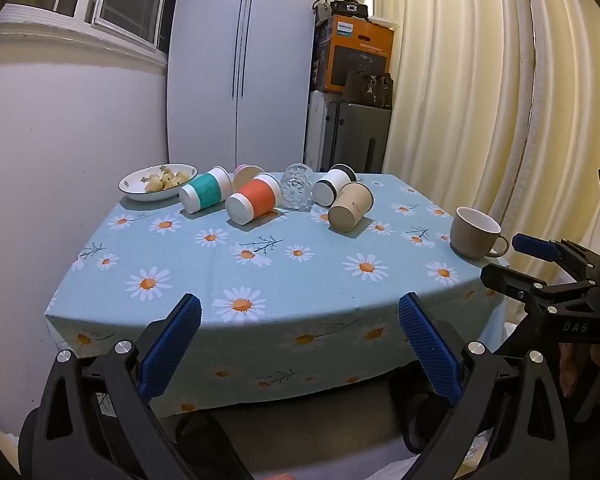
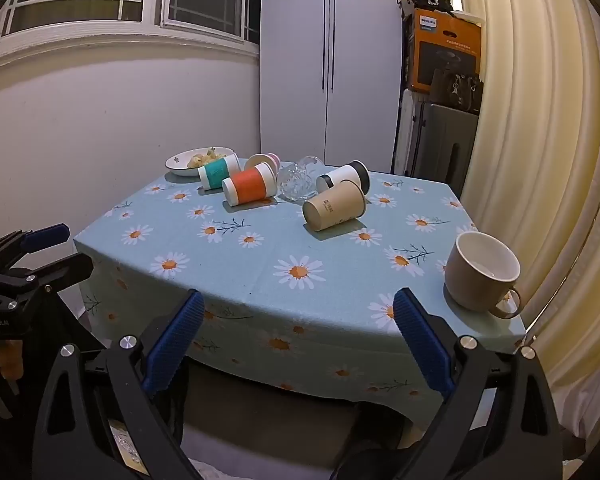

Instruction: Flip cup upright

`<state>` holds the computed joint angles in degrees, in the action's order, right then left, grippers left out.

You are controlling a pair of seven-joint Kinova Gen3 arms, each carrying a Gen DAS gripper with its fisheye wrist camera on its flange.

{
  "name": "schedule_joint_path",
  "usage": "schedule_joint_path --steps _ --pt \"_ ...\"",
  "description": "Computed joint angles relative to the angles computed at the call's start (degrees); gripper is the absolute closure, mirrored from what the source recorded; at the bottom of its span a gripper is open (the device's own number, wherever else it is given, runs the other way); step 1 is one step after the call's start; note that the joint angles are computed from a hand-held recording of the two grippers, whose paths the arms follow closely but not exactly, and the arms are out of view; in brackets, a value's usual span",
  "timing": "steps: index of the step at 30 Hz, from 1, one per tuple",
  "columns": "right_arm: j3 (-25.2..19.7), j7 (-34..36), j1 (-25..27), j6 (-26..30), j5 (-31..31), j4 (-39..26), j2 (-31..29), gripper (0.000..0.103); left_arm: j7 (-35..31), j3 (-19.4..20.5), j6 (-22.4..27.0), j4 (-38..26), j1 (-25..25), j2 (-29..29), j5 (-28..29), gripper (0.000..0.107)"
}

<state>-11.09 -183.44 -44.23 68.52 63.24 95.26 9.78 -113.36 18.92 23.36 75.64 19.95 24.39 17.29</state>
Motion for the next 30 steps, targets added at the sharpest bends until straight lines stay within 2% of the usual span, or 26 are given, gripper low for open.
schedule_joint_path --steps 30 --pt "-0.08 -0.4 -0.25 0.09 0.04 -0.1 0.14 0.009 0.99 -0.55 -0.46 0.3 0.87 -0.18 -1.35 0.011"
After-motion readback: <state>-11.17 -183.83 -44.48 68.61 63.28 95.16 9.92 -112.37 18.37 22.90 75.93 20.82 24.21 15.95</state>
